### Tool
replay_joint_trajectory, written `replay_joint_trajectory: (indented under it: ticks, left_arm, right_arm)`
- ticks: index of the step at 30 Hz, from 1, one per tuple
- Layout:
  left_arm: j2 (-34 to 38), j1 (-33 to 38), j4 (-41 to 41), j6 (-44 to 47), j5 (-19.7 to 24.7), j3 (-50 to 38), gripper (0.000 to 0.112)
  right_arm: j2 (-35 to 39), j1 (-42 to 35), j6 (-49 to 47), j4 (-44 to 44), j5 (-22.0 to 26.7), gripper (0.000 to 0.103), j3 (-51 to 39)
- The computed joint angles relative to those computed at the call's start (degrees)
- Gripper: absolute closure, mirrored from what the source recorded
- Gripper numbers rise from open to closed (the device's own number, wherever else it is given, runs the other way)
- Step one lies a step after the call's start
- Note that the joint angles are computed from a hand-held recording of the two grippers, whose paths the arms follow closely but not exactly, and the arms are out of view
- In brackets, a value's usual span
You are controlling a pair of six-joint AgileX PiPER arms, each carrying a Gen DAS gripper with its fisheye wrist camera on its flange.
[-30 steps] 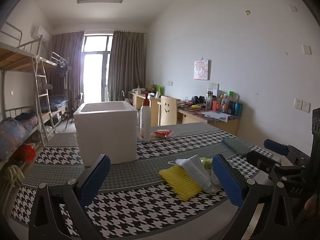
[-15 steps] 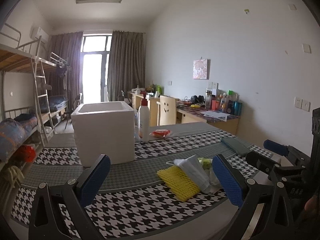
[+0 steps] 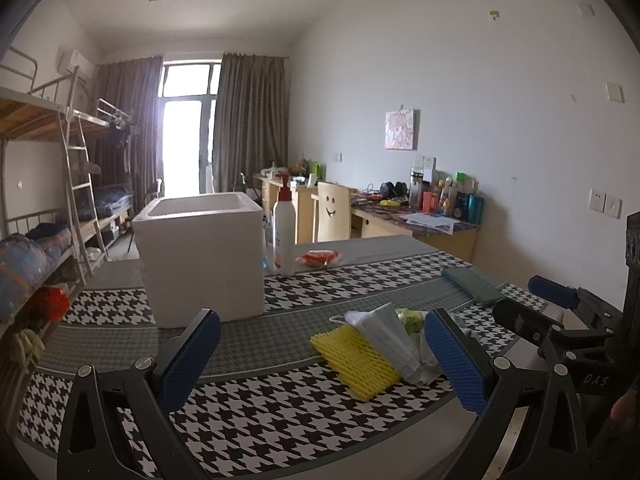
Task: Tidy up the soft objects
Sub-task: 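Move both tools toward the pile of soft items on the table, then close the left tool on the blue face mask while the right tool grasps the grey sock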
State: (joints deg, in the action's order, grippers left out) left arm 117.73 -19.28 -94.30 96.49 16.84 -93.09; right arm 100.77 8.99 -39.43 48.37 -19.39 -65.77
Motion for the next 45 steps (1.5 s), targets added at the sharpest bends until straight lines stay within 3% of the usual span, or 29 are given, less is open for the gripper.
replay_joint_trajectory:
  ticks: [7, 14, 18, 21, 27, 32, 39, 45]
  left_arm:
    - [2.82, -1.22, 13.34, -12.94, -0.87, -4.74, 0.010]
    - [6.99, -2.49, 33.09, -32.59, 0.25, -11.51, 0.010]
    - [10.47, -3.25, 48.04, -47.77, 2.75, -17.54, 0.010]
    - [13.00, -3.82, 54.38, -53.98, 4.64, -21.63, 0.010]
    - [18.47, -4.72, 63.86, -64.16, 10.48, -31.08, 0.010]
    - [22.31, -5.20, 66.99, -68.15, 14.53, -37.80, 0.010]
    - [25.34, -5.69, 67.31, -69.52, 18.07, -44.01, 0.010]
    - [31.48, -6.79, 71.57, -73.53, 23.68, -56.24, 0.010]
  right_arm:
    - [1.44, -1.45, -1.08, 1.97, 1.59, 0.004, -1.81]
    - [2.84, -3.00, -4.00, 5.22, 3.29, 0.004, -3.18]
    - [3.71, -3.69, -8.02, 9.45, 3.79, 0.004, -4.10]
    - [4.21, -4.63, -9.08, 11.18, 4.27, 0.004, -4.41]
    - [5.23, -6.72, -11.86, 15.11, 6.55, 0.004, -5.27]
    - [6.14, -7.61, -14.92, 17.47, 7.42, 0.004, -6.01]
    - [7.34, -9.49, -25.84, 28.87, 8.43, 0.004, -7.53]
    - [8.13, -10.36, -35.20, 37.82, 8.59, 0.004, -8.28]
